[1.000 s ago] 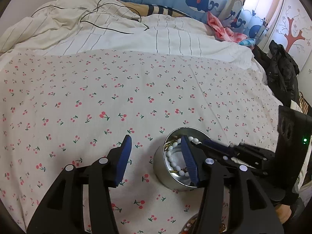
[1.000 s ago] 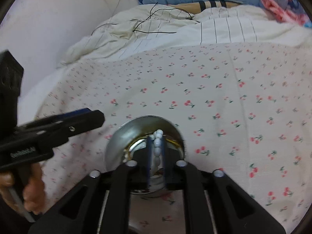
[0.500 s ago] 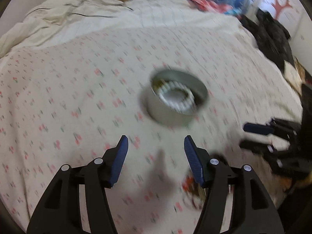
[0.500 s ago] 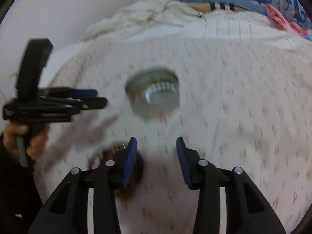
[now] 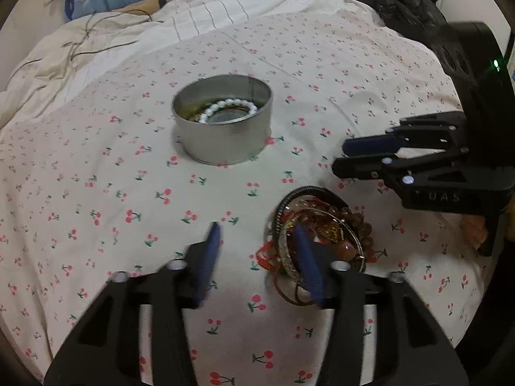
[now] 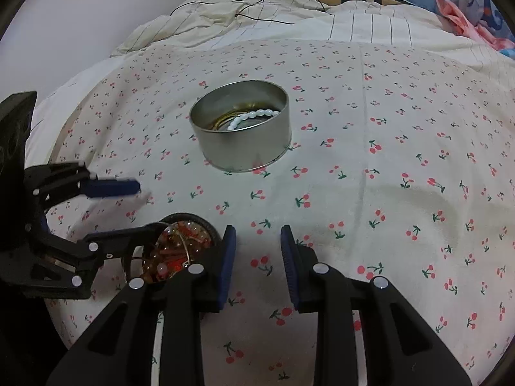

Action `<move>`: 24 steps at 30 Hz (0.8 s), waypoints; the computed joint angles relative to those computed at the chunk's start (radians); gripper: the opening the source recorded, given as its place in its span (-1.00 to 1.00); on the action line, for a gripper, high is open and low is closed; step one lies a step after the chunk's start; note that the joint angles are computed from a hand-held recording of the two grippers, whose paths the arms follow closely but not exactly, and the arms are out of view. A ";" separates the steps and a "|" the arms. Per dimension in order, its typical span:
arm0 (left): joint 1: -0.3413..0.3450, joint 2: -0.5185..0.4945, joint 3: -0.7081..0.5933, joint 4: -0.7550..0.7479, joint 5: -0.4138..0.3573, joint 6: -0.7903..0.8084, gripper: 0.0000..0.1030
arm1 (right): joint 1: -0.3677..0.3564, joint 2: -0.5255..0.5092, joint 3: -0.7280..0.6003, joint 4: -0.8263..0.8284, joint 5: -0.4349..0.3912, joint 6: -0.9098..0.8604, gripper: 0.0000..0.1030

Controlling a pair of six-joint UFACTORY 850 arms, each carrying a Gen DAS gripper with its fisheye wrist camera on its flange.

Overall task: Organize jewelry
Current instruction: 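Grasp the silver bangle from the pile with the left tool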

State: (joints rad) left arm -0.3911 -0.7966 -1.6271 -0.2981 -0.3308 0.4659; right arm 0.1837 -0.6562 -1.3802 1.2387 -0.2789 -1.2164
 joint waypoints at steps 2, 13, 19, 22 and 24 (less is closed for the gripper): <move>0.001 -0.010 -0.010 -0.035 -0.019 0.044 -0.69 | 0.001 0.001 0.000 -0.004 0.002 0.002 -0.40; 0.021 -0.001 -0.005 -0.264 -0.067 0.266 -0.92 | -0.002 0.006 0.005 0.049 -0.006 -0.043 -0.26; 0.044 0.007 -0.002 -0.365 -0.044 0.310 -0.93 | -0.007 0.012 0.005 0.034 -0.038 -0.043 -0.26; 0.060 -0.004 -0.019 -0.318 -0.022 0.206 -0.93 | -0.018 0.008 -0.011 -0.088 -0.123 0.041 -0.26; 0.068 -0.011 -0.027 -0.296 -0.010 0.153 -0.93 | -0.018 0.016 -0.006 -0.127 -0.163 0.034 -0.26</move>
